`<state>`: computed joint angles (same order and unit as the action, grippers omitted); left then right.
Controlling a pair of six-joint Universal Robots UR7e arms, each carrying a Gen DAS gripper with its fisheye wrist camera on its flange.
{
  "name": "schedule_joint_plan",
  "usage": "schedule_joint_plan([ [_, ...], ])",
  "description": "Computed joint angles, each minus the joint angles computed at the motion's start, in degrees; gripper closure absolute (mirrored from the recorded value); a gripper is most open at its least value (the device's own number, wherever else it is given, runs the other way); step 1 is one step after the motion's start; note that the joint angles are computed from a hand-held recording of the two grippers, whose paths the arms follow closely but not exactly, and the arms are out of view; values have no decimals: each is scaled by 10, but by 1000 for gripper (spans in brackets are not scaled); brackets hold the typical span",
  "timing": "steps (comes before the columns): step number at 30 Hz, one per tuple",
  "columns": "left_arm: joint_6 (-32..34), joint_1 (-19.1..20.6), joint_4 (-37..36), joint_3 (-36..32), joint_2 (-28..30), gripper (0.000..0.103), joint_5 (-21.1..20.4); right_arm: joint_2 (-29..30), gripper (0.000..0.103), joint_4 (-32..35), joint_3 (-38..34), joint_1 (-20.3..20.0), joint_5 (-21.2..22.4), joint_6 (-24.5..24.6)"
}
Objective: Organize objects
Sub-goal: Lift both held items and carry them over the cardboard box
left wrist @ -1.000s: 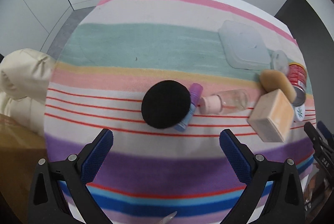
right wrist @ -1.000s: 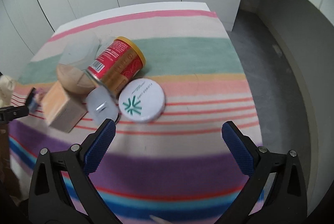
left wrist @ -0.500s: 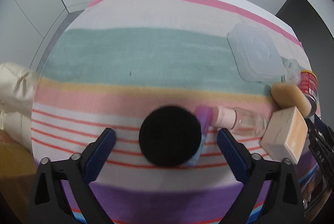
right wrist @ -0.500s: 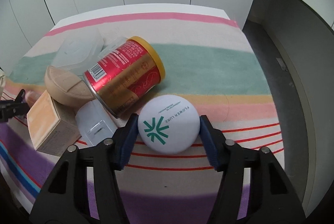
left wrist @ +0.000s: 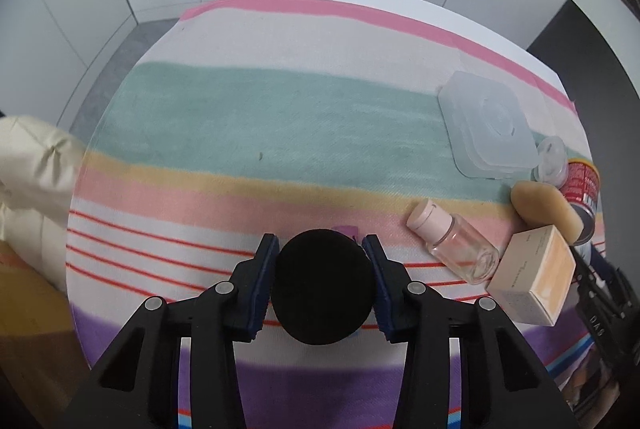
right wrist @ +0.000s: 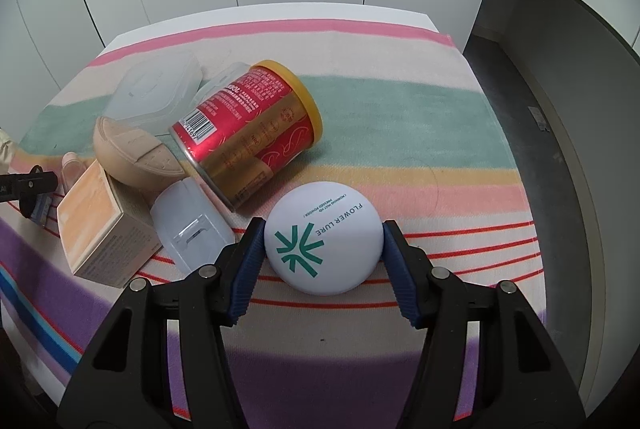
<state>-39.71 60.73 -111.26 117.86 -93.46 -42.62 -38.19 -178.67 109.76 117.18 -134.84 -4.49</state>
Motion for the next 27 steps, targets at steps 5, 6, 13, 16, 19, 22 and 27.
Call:
schedule_joint_plan([
  [5,-15,-17,23,4,-13,59,12,-6,43,11,5,0,3,13],
  [6,-17,-19,28,2,-13,59,14,-7,43,12,6,1,4,16],
  [13,-43,-45,82,-18,-22,59,28,-25,43,45,2,15,-2,40],
  [16,-74,-58,137,-42,-21,61,42,-42,43,60,-3,27,0,46],
  [19,-94,-84,171,-65,-32,61,46,-64,43,91,-15,44,-2,60],
  [22,-110,-112,205,-86,-41,62,56,-84,43,120,-32,65,-6,73],
  [27,-163,-168,310,-144,-42,62,72,-112,43,184,-80,109,-4,82],
])
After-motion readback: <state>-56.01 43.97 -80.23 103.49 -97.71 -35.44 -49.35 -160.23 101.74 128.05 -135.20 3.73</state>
